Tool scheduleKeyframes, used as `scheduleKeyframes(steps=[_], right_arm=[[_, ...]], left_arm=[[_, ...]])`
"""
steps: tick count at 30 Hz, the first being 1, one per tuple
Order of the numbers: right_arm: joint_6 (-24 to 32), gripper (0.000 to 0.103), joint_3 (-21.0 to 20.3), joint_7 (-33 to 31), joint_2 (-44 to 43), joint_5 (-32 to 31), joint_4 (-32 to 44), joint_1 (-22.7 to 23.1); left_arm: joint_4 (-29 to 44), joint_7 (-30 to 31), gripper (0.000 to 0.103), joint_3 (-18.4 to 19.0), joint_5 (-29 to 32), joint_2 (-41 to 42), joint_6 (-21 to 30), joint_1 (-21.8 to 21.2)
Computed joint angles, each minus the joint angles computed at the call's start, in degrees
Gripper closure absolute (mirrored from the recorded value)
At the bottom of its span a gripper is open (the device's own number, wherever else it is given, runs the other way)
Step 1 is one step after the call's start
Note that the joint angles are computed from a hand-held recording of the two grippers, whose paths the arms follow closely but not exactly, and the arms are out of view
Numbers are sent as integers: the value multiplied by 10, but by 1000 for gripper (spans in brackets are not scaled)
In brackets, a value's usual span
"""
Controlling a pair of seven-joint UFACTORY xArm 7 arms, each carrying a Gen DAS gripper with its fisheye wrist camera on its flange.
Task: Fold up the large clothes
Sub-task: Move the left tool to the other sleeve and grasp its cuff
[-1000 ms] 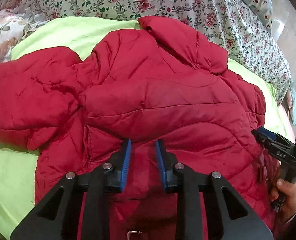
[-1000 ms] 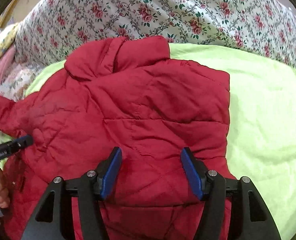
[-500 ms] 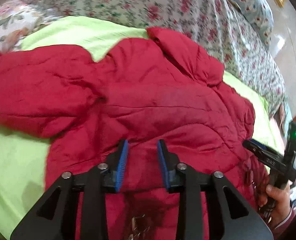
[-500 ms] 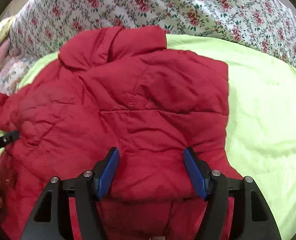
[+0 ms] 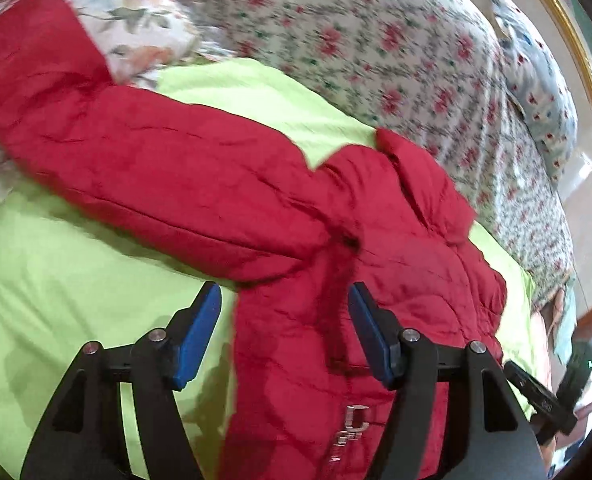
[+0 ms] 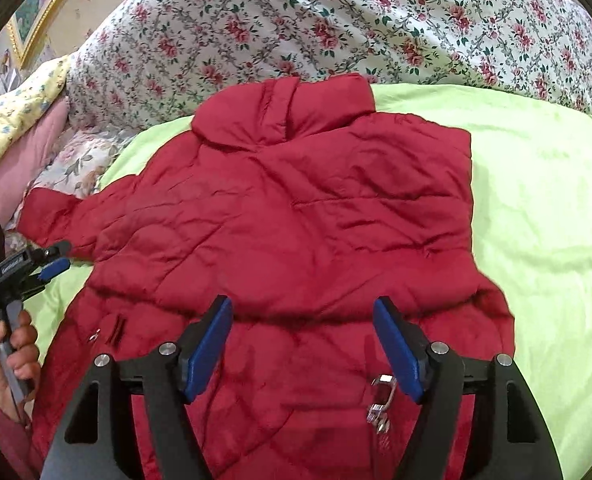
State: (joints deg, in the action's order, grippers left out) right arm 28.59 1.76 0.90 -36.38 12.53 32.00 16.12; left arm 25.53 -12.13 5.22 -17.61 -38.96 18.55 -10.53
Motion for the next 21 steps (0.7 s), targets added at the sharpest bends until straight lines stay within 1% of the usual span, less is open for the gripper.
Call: scheduleKeyframes(steps=[2,5,7,8,9,11,12,17,21], right_arm=[[11,29,0,-1,-15,3,-6,6],[20,28,0,-3,-34,6,-12,13],[23,28,1,-1,-44,8,-16,15],[25,27,1,-1,-48,9,-17,16],[25,26,1,1,-50,10,-18,17],[28,26,0,2,-53,14,-19,21],[33,26,0,2,-54,15,-19,23],[46,26,1,0,-65,18,-23,28],[53,26,3,0,-72,16,-27,26]], left_arm=[[-5,-2,38,4,7,-5,2,17],[-11,4,38,22,8,-11,4,35],[-14,3,38,28,10,-11,5,52],[-14,1,36,30,11,-10,5,61],[-14,-2,31,31,13,-7,4,73],[-13,-14,26,26,24,0,-3,105],[-12,-17,26,25,29,4,-7,116],[19,-37,26,32,56,59,-39,185],[54,-61,26,44,56,114,-72,217]])
